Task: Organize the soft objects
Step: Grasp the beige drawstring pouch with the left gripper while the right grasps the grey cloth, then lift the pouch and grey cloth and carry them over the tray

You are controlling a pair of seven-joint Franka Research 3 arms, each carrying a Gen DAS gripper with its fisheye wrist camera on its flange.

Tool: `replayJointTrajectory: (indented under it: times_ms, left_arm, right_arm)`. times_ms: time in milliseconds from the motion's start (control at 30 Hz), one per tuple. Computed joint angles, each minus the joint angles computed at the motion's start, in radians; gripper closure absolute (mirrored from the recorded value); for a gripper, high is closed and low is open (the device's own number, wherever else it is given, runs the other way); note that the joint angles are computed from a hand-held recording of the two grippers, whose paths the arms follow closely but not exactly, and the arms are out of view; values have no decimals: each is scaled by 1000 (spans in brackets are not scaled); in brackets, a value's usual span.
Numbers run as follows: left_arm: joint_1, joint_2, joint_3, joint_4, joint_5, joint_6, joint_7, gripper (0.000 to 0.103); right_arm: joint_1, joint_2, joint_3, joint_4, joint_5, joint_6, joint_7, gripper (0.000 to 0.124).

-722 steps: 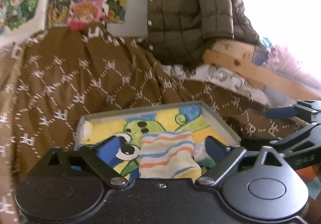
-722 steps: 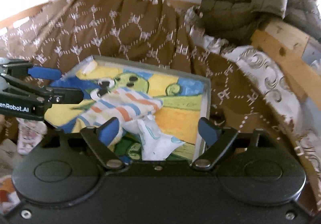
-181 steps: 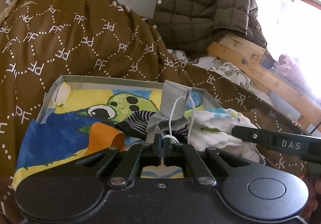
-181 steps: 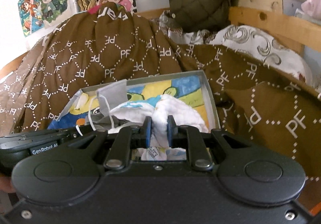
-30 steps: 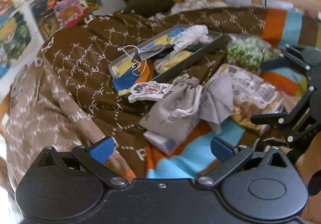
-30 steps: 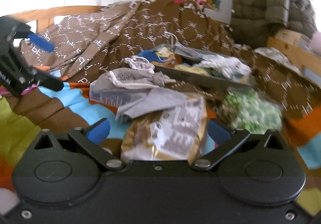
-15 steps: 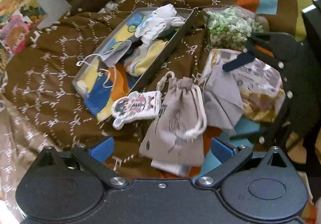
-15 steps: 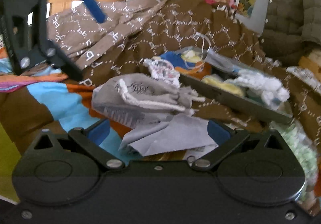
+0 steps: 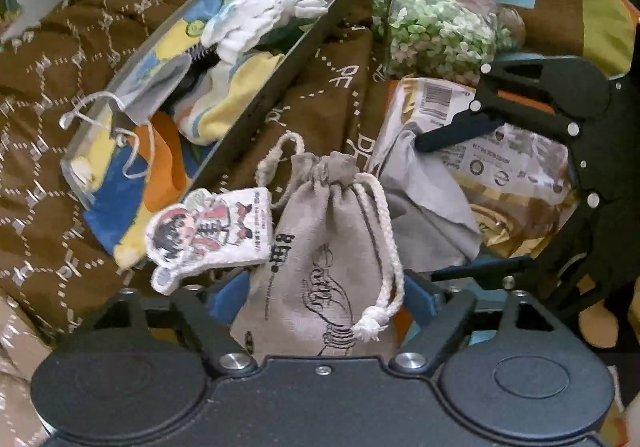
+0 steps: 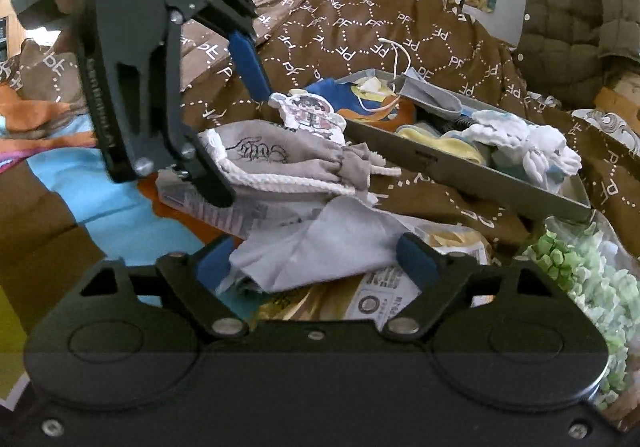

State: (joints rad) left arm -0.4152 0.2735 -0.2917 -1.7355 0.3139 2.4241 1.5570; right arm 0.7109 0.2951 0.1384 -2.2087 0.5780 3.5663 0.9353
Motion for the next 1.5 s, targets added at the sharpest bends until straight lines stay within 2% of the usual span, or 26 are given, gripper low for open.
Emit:
replayJointTrajectory:
  times_ms: [300, 367, 500, 633, 767, 933, 1000, 1200, 1367, 1500]
  left_arm:
    - [29, -5, -11, -7, -92, 10, 30, 40]
    - [33, -9, -11, -16, -104, 23, 25, 43]
    - [36, -15, -11, -30, -117, 41, 21, 56]
    - [45, -28, -12, -53, -142, 67, 9, 62]
    - [48, -35, -13, -66, -150, 84, 1, 67]
    - [46, -51, -10, -89, -141, 109, -16, 79]
    - [42, -60, -6, -100, -127, 121, -43, 84]
    - [20, -98, 9, -145, -51, 180, -197, 90]
    - [4, -130, 18, -194, 23, 294, -392, 90]
    - [-7, -109, 33, -188, 111, 398, -538, 90]
  right_arm:
    - [-54, -1, 36, -6, -78, -3, 96, 69]
    - [-94, -3, 64, -14, -131, 0, 155, 73]
    - [-160, -10, 104, -33, -237, 5, 279, 90]
    - [-170, -11, 99, -41, -282, 12, 349, 107]
    - [-183, -12, 96, -47, -322, 18, 397, 113]
    - [-171, -10, 80, -46, -330, 24, 413, 118]
    - [-161, -9, 74, -45, -318, 29, 411, 119]
    - [-155, -8, 76, -46, -305, 56, 430, 122]
    - [-130, -13, 63, -55, -264, 112, 412, 123]
    - [-121, -16, 52, -51, -229, 142, 386, 123]
